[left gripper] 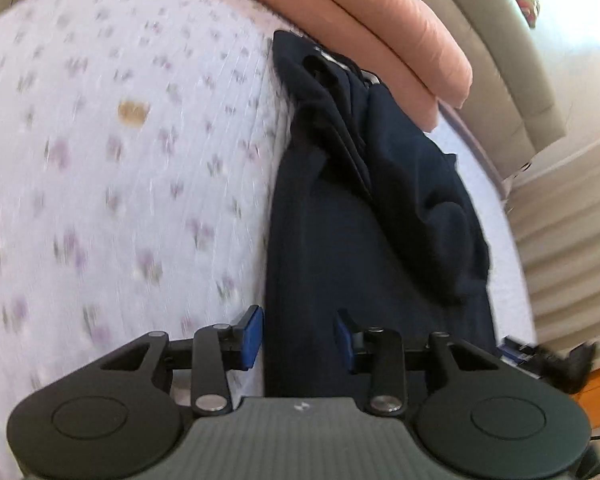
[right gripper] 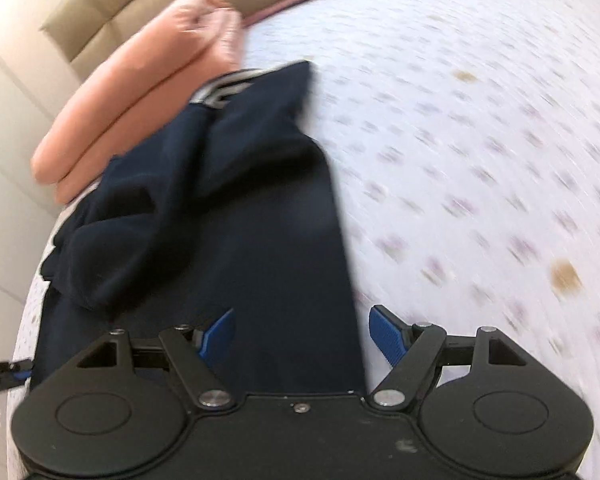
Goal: Fold large clothes
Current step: 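Lift and fold the hoodie lengthwise with the right gripper while the left gripper holds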
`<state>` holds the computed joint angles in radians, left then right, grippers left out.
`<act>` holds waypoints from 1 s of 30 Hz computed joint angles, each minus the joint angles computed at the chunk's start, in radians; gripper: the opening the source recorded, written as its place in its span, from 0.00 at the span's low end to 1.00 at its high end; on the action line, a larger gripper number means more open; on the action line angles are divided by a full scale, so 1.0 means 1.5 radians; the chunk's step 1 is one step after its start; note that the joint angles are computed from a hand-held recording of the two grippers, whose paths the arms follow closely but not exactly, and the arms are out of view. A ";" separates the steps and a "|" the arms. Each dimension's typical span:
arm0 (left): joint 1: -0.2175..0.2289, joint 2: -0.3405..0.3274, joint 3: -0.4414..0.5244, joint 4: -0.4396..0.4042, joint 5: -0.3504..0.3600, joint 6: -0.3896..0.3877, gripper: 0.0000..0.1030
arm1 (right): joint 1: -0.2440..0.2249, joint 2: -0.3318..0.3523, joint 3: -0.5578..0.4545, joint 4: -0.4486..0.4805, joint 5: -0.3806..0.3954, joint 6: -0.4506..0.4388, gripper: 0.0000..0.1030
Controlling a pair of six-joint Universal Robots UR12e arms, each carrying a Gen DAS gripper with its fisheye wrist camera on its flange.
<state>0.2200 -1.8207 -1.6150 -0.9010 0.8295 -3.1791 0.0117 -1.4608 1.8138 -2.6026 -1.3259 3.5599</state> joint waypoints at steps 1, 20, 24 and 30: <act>0.003 0.007 -0.011 0.001 -0.008 -0.005 0.39 | -0.006 -0.009 0.015 -0.005 0.011 0.012 0.86; 0.029 0.088 -0.091 -0.188 -0.099 0.123 0.39 | -0.075 -0.135 0.171 -0.016 0.245 0.069 0.86; 0.030 0.093 -0.090 -0.232 -0.105 0.162 0.39 | -0.080 -0.149 0.191 -0.033 0.268 0.090 0.86; 0.035 0.102 -0.084 -0.356 -0.108 0.257 0.39 | -0.077 -0.169 0.209 -0.011 0.287 0.091 0.79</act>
<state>0.2726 -1.6679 -1.7416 -1.4347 0.6681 -2.7932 -0.1035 -1.7148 2.1268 -2.6194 -0.8960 3.6964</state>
